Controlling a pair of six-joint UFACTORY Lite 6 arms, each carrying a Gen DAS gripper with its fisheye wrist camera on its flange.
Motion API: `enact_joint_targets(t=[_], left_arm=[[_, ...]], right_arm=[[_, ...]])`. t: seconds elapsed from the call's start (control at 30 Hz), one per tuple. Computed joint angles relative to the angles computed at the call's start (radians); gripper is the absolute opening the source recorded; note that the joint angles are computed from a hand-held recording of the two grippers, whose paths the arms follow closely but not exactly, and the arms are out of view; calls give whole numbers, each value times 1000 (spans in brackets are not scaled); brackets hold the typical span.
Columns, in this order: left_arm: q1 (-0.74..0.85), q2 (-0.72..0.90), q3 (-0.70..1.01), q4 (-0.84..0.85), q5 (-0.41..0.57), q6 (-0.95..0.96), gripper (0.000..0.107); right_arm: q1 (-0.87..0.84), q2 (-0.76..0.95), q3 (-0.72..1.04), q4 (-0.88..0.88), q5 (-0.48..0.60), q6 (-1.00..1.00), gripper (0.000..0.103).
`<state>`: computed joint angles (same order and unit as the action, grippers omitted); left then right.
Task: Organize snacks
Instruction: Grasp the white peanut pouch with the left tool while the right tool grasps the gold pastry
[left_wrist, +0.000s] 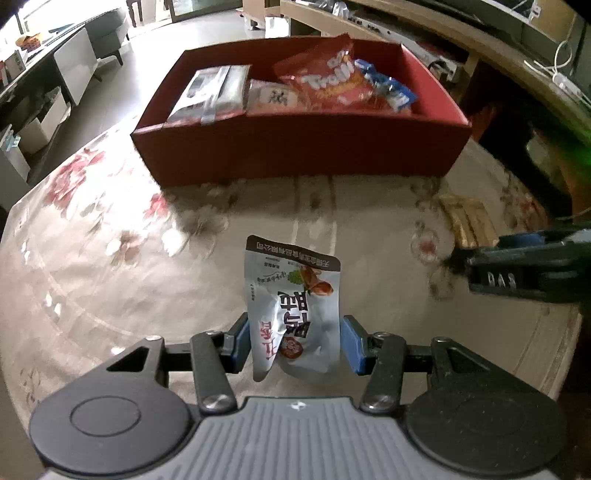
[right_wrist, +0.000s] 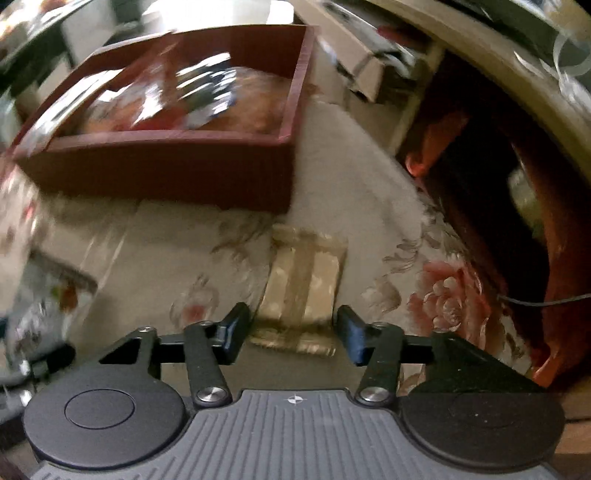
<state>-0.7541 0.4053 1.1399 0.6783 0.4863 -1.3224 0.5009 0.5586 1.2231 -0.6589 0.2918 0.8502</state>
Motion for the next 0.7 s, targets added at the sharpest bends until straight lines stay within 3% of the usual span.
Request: enact_joint_targets(t=[0.13, 0.23, 0.43, 0.63, 0.7], left_arm=[[-12, -49, -68, 13, -7, -27, 54], [-11, -78, -104, 12, -14, -35, 54], [14, -122, -149, -4, -32, -17, 54], [27, -106, -163, -19, -55, 0, 56], [25, -108, -171, 3, -60, -20, 60]], right_arm=[[51, -81, -106, 102, -34, -99, 58], [130, -117, -152, 27, -25, -34, 58], [127, -230, -230, 225, -89, -192, 58], [112, -160, -196, 311, -89, -288, 59], [114, -163, -198, 314, -100, -290, 74]])
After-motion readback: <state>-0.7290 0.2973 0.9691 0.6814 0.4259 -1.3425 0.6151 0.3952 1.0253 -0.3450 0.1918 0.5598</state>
